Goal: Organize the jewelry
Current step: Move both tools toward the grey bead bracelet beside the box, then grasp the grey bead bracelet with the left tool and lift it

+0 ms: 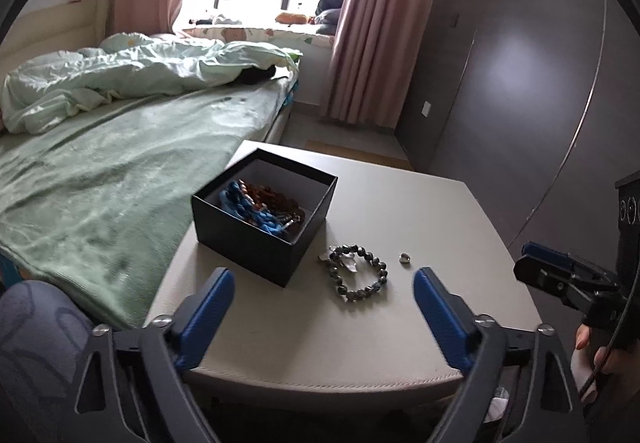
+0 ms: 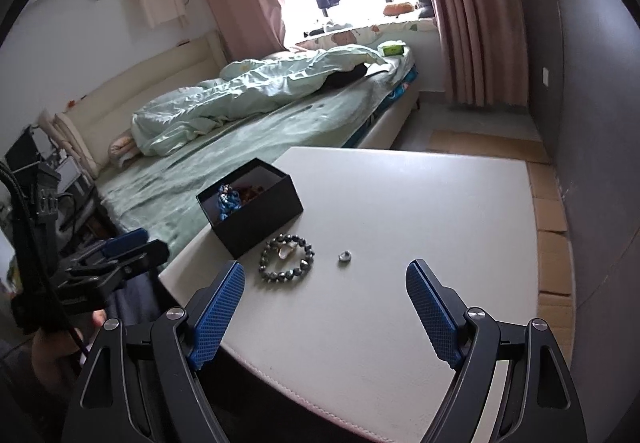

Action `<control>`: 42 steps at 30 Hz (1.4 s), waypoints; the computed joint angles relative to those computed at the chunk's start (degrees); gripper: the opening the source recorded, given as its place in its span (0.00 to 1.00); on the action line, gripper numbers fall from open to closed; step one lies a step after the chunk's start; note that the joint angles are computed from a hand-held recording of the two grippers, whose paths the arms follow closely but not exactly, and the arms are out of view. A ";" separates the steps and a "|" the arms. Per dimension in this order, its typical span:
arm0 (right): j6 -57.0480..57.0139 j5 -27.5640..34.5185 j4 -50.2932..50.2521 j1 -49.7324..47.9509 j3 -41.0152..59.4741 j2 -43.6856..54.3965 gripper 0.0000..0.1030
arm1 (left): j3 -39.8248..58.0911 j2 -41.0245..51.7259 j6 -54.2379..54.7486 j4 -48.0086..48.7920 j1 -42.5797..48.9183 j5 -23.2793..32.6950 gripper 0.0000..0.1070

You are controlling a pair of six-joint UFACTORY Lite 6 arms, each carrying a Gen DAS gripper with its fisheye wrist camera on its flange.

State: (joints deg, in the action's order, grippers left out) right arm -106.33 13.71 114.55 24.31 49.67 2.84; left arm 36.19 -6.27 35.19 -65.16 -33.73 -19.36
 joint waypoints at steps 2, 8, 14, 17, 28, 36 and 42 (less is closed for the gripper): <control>3.12 0.08 -3.12 -0.45 0.90 1.62 0.78 | 1.84 3.30 -2.48 1.52 0.09 0.26 0.74; 8.60 0.15 -8.78 -0.33 3.85 5.32 0.72 | 8.49 13.62 -3.14 0.74 -0.40 0.78 0.62; 14.45 -1.00 -14.12 -0.45 5.84 8.03 0.68 | 17.06 23.13 5.74 -7.84 1.04 3.75 0.49; 15.78 -1.35 -15.47 -0.76 6.46 8.82 0.67 | 21.29 27.50 14.61 -16.96 0.43 2.52 0.40; 24.49 -1.78 -24.32 -1.03 9.69 12.90 0.56 | 31.43 36.15 34.27 -37.26 -2.32 -3.74 0.30; 28.71 -2.12 -28.86 0.06 12.91 16.20 0.49 | 27.33 32.80 33.08 -34.29 0.51 0.24 0.09; 42.39 -2.76 -43.69 1.66 18.71 21.21 0.45 | 19.71 25.64 17.36 -17.32 3.20 4.79 0.09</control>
